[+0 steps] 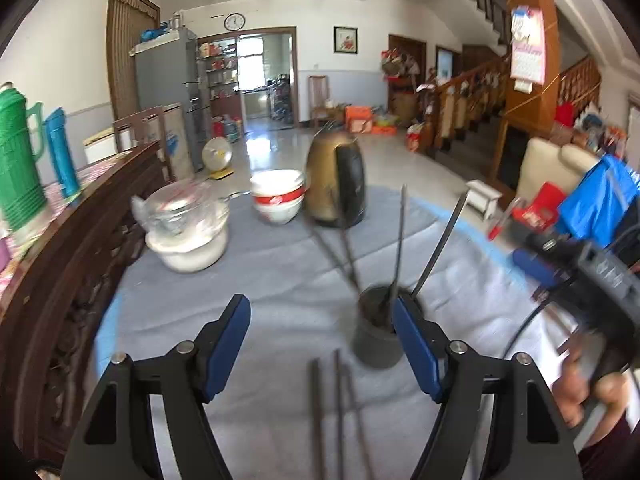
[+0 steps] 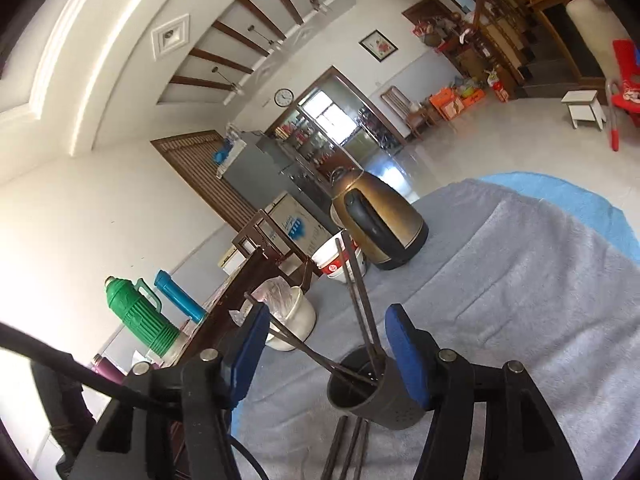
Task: Organize utensils
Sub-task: 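Withdraw both open grippers from the cup back over the loose chopsticks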
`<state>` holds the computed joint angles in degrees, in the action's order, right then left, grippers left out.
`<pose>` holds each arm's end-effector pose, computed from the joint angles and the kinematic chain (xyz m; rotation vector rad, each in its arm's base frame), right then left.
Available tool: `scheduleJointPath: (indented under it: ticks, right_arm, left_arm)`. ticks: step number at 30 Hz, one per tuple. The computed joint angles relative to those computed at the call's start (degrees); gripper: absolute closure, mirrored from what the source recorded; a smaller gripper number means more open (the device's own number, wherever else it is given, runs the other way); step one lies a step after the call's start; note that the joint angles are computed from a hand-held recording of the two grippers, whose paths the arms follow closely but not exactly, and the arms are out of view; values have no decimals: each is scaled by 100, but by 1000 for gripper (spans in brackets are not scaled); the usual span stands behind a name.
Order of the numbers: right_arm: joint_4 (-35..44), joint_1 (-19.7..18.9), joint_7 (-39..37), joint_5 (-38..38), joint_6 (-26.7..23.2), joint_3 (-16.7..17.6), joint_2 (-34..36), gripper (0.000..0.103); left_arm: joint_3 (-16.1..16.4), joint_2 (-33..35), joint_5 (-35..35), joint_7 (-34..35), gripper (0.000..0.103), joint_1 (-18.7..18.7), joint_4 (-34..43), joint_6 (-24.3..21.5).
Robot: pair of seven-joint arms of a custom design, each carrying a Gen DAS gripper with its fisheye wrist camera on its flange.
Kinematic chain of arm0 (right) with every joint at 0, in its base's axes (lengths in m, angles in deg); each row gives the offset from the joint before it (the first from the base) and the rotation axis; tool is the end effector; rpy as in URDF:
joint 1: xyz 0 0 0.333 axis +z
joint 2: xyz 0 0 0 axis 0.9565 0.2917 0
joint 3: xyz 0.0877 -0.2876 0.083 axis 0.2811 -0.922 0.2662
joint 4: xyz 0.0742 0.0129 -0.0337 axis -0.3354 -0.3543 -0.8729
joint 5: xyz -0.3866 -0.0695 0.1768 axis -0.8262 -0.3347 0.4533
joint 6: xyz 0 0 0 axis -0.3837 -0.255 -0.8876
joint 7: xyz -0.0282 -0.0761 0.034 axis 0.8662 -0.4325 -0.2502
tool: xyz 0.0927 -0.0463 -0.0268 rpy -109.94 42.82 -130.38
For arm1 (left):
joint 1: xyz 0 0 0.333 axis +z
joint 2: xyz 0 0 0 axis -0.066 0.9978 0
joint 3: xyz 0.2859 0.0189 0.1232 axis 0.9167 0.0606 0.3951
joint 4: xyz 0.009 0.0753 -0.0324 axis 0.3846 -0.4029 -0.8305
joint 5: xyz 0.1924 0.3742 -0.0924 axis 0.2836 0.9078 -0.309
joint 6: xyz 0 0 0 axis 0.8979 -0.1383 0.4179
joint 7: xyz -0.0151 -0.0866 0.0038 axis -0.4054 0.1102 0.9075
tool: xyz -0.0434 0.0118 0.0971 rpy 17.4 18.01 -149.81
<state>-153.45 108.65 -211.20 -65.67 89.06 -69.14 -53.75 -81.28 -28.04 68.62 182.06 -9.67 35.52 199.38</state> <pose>0.6432 0.3927 0.6197 -0.5343 1.8210 -0.6939 0.7703 -0.2125 0.6652 -0.8972 2.3735 -1.1619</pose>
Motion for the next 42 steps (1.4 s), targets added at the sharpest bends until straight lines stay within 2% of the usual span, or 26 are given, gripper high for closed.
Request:
scheduleJointPath:
  ticks: [4, 7, 11, 17, 24, 27, 34, 39, 42]
  right_arm:
    - [-472, 51, -56, -138, -116, 103, -332, 39]
    - [-833, -1, -97, -104, -221, 260, -566, 39]
    - [-1394, -180, 264, -125, 71, 448, -863, 39]
    - [-1841, -378, 610, -174, 435, 641, -1032, 39]
    - [-2002, -517, 1342, -523, 1079, 660, -971, 39]
    - [-2014, -531, 1437, -624, 1295, 642, -948, 39]
    - [-2441, -610, 1775, -843, 1490, 694, -1214, 39]
    - [-2697, -761, 2067, -775, 1692, 757, -1278, 39]
    - [-2719, -815, 2038, -644, 1821, 767, -1236, 39]
  left_arm:
    - [208, -631, 227, 24, 26, 103, -1150, 438]
    - [334, -951, 431, -21, 26, 146, -1754, 559]
    - [525, -1150, 829, -279, 26, 122, -2207, 506]
    - [696, -1286, 1388, -858, 26, 54, -2489, 321]
    - [744, -1791, 1978, -939, 26, -60, -3149, 794]
    - [757, -1911, 2211, -1030, 26, -143, -3279, 891]
    - [612, -2257, 2165, -854, 26, -201, -3699, 1019]
    - [625, -2207, 2261, -817, 26, -291, -3718, 1097]
    - [699, -1886, 2443, -1103, 26, -394, -3298, 856]
